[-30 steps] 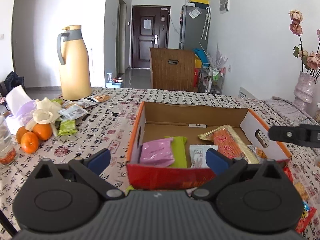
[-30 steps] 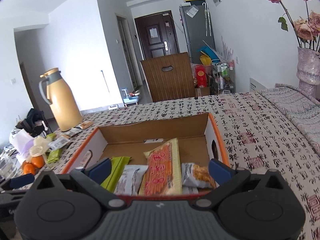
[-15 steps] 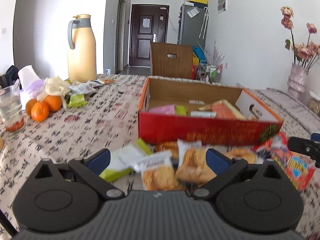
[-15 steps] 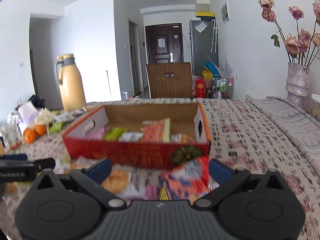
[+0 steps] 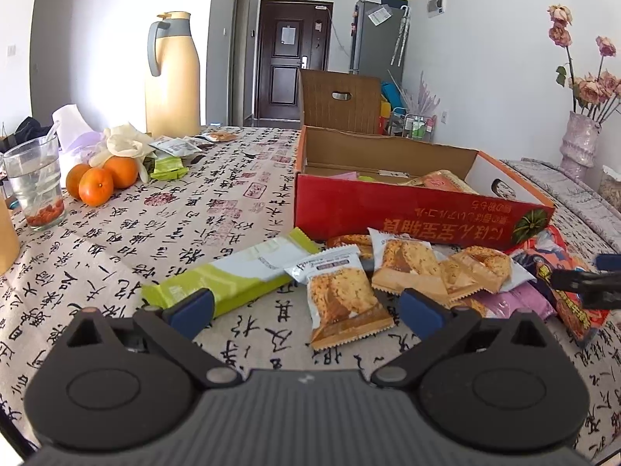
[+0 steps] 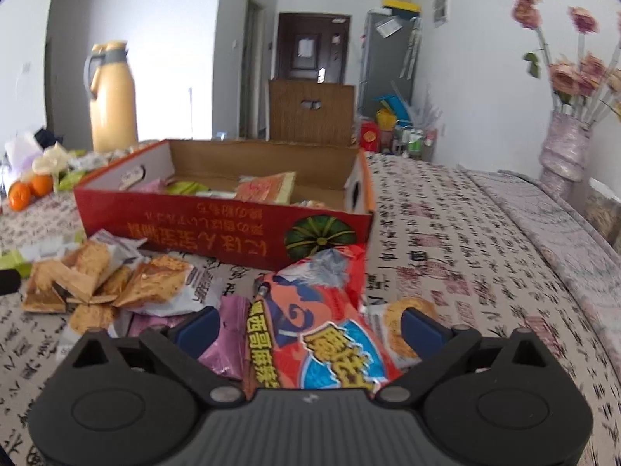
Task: Organize snacks
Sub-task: 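Grasp the green bar with the left tool while the right tool grasps a blue-orange chip bag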
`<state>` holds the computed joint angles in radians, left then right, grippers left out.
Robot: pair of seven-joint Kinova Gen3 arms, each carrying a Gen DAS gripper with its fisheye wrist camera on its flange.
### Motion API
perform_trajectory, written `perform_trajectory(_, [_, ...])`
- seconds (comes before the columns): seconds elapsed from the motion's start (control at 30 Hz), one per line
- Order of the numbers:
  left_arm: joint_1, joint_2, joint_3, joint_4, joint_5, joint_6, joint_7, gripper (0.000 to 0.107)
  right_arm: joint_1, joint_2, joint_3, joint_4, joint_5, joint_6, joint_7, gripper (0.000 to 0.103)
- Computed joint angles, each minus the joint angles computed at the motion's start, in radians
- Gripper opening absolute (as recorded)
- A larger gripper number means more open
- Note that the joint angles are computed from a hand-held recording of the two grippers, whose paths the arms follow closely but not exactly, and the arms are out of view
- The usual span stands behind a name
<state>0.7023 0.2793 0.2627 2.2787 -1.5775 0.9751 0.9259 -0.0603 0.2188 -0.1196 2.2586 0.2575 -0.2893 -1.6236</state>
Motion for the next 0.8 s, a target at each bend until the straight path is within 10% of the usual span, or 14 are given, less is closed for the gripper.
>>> perform_trajectory(0.2, [0.006, -0.008, 0.005, 0.009, 0.005, 0.002, -0.007, 0.103, -0.093, 0.062, 0.065, -0.086, -0.114, 0.094, 0.074, 0.079])
perform_trajectory(0.43, [0.005, -0.015, 0.005, 0.012, 0.015, 0.004, -0.01, 0.103, 0.068, 0.085, -0.078, -0.082, -0.04, 0.084, 0.003, 0.07])
perform_trajectory(0.8, [-0.03, -0.057, -0.005, 0.03, 0.027, -0.012, -0.051, 0.103, 0.155, 0.017, -0.095, 0.056, 0.126, -0.136, -0.194, 0.058])
